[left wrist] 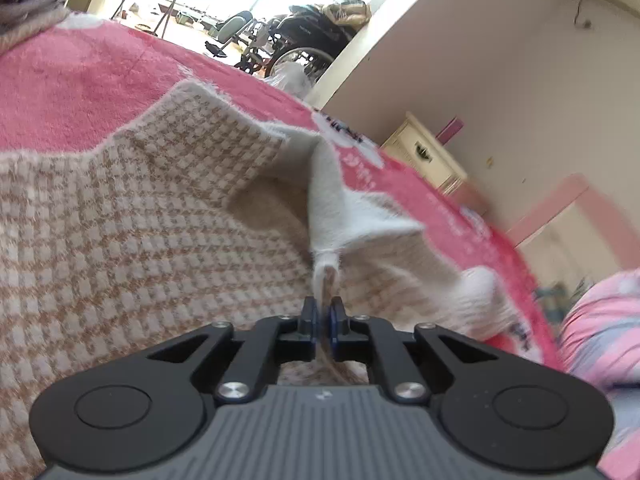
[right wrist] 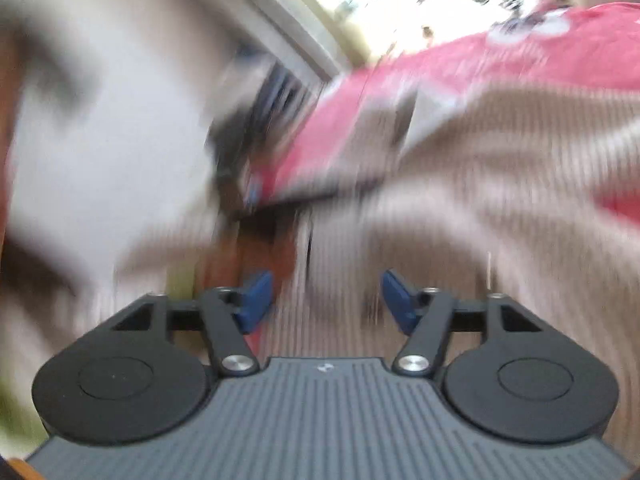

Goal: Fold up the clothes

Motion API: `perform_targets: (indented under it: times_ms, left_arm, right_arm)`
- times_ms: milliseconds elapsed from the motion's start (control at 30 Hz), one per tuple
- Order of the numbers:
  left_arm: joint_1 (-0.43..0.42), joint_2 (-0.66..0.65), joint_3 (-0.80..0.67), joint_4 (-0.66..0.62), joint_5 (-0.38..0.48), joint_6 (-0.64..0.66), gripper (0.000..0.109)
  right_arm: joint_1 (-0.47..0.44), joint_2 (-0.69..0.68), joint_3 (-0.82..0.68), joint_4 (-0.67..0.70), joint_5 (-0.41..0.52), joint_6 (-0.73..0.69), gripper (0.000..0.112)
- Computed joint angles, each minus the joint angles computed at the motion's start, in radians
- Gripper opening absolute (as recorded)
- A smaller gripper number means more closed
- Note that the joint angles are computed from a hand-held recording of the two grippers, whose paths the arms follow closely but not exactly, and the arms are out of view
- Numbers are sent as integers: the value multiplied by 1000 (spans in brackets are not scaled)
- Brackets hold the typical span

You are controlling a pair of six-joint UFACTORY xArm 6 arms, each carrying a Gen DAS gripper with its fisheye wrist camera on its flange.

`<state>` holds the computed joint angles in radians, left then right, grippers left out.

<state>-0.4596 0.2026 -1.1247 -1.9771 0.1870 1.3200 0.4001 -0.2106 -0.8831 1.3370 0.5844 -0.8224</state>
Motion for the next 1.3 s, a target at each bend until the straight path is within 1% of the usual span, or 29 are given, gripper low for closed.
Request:
perform_targets:
  times_ms: [67, 100, 133, 167, 233, 267, 300, 367, 433, 467, 500, 533, 567, 600, 667, 700, 733, 800, 867, 900, 933, 1000, 1033, 1067, 1100, 1133, 1200, 1233, 1300]
  left_arm:
    - [3, 0, -3, 6, 10, -17, 6]
    - [3, 2, -4, 23, 11, -30, 6]
    - [3, 5, -5, 42, 11, -46, 6]
    - [2, 10, -7, 66, 8, -66, 6]
    - [-3, 18, -11, 84, 4, -86, 6]
    - [-4, 22, -13, 87, 2, -89, 6]
    - [-5, 27, -16, 88, 2, -89, 6]
    - [-10, 38, -24, 96, -6, -93, 6]
    - [-18, 42, -25, 134, -16, -110, 6]
    - [-22, 44, -25, 156, -20, -121, 6]
    - [-22, 40, -21, 188, -18, -142, 6]
    - [-13, 26, -11, 208, -1, -159, 6]
    - [-3, 11, -2, 216, 18, -166, 7]
    - [15, -10, 6, 182, 44, -140, 9]
    - [47, -38, -2, 78, 69, -43, 13]
    - [53, -33, -26, 64, 54, -28, 13]
    - [55, -11, -68, 90, 21, -55, 13]
    - [60, 72, -173, 251, -27, -228, 13]
    - [81, 181, -287, 460, -23, -437, 13]
    - [91, 230, -338, 565, -15, -541, 13]
    - [110, 276, -390, 669, 34, -629, 13]
    - [123, 361, -481, 852, 79, -785, 13]
    - [132, 402, -528, 893, 121, -809, 13]
    - [139, 438, -566, 947, 157, -857, 15]
    - [140, 472, -594, 1031, 151, -947, 10]
    - [138, 499, -607, 1084, 126, -1019, 10]
    - [137, 534, -619, 1114, 103, -1095, 8]
    - [136, 541, -614, 1096, 92, -1106, 6]
    - [129, 540, -599, 980, 65, -1037, 6]
  right_arm:
    - [3, 185, -185, 141, -59, -26, 67]
    - [5, 284, -280, 161, -91, 2, 68]
    - [5, 380, -378, 163, -115, 50, 68]
    - [-3, 471, -467, 138, -110, 130, 69]
    - [-12, 638, -632, 36, -106, 340, 69]
    - [-4, 690, -671, -15, -147, 444, 71]
    - [-4, 730, -707, -43, -147, 517, 70]
    - [-3, 789, -750, 21, -142, 556, 70]
    - [4, 814, -772, 166, -135, 476, 63]
    - [7, 827, -784, 232, -131, 433, 53]
    - [12, 839, -807, 257, -137, 394, 40]
    - [17, 852, -830, 272, -146, 362, 32]
    - [24, 869, -858, 245, -170, 363, 14]
    - [31, 884, -885, 214, -198, 362, 8]
    - [51, 897, -921, 136, -296, 326, 7]
    - [55, 900, -937, 49, -326, 328, 7]
    - [58, 903, -952, -56, -358, 343, 7]
    - [66, 902, -966, -265, -421, 347, 6]
    - [65, 895, -975, -389, -430, 336, 6]
    - [63, 892, -981, -455, -433, 335, 6]
    - [62, 892, -994, -494, -430, 317, 6]
    - [52, 901, -1038, -512, -394, 297, 6]
    - [49, 903, -1055, -497, -380, 261, 6]
    - [48, 906, -1071, -439, -364, 195, 6]
    - [46, 909, -1091, -340, -340, 100, 6]
    - [44, 909, -1104, -235, -312, 1, 6]
    - [33, 885, -1093, -26, -226, -189, 6]
    - [25, 868, -1075, 70, -177, -279, 6]
    - [13, 809, -994, 154, -84, -383, 6]
